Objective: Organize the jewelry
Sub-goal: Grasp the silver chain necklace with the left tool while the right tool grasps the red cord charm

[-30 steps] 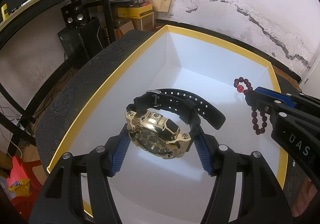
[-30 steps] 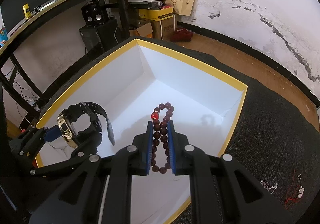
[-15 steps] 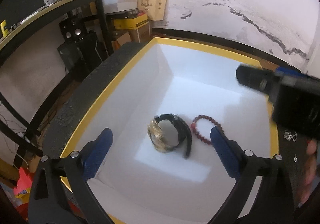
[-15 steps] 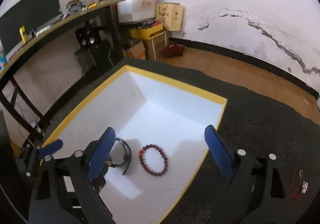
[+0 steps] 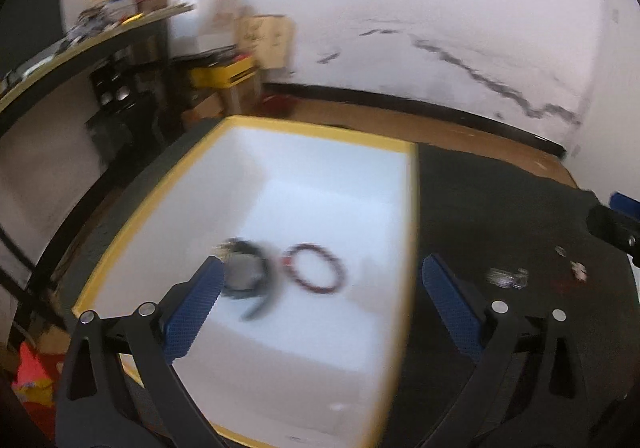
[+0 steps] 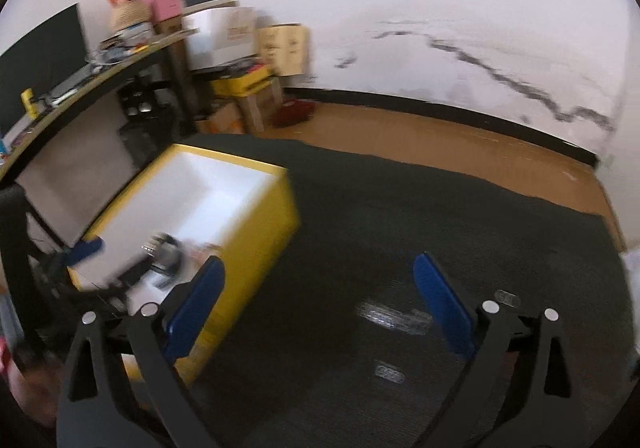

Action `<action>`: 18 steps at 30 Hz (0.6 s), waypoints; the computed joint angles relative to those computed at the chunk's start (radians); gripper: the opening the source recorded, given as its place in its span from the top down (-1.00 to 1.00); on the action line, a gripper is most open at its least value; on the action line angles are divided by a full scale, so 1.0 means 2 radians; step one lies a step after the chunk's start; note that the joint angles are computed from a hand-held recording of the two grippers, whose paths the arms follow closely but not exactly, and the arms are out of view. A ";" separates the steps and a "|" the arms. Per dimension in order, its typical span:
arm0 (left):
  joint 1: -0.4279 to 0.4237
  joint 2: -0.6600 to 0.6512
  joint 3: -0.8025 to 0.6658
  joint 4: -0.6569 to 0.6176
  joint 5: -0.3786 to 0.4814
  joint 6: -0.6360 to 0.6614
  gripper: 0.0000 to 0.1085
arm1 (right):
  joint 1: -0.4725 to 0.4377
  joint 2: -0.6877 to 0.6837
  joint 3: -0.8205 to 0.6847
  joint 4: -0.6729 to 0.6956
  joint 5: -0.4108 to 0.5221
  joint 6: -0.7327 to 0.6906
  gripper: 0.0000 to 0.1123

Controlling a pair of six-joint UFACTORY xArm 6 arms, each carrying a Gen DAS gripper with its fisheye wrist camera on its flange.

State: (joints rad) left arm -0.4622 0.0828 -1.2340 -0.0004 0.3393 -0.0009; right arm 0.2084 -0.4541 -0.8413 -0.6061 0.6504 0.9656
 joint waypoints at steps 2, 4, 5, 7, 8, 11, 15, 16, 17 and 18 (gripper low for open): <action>-0.024 -0.006 0.010 0.029 -0.003 -0.020 -0.78 | -0.023 -0.084 0.071 -0.004 0.022 0.002 -0.67; -0.051 -0.002 0.015 0.067 -0.001 -0.046 -0.78 | -0.047 -0.146 0.127 0.013 0.030 -0.011 -0.67; -0.063 0.001 0.017 0.080 -0.003 -0.055 -0.78 | -0.062 -0.183 0.161 0.024 0.035 -0.019 -0.67; -0.084 0.015 0.015 0.107 -0.007 -0.071 -0.78 | -0.083 -0.226 0.206 0.037 0.044 -0.031 -0.67; -0.096 0.027 0.010 0.114 -0.006 -0.075 -0.78 | -0.093 -0.241 0.227 0.044 0.044 -0.036 -0.67; -0.123 0.075 -0.027 0.106 0.010 -0.077 -0.78 | -0.123 -0.270 0.285 0.054 0.024 -0.051 -0.67; -0.137 0.138 -0.093 0.087 0.031 -0.078 -0.78 | -0.175 -0.265 0.328 0.106 -0.029 -0.120 -0.67; -0.142 0.157 -0.114 0.093 0.039 -0.085 -0.78 | -0.185 -0.253 0.332 0.114 -0.044 -0.127 -0.67; -0.145 0.167 -0.123 0.103 0.041 -0.091 -0.78 | -0.195 -0.237 0.333 0.120 -0.060 -0.134 -0.67; -0.148 0.182 -0.139 0.120 0.047 -0.100 -0.78 | -0.199 -0.217 0.327 0.126 -0.073 -0.138 -0.67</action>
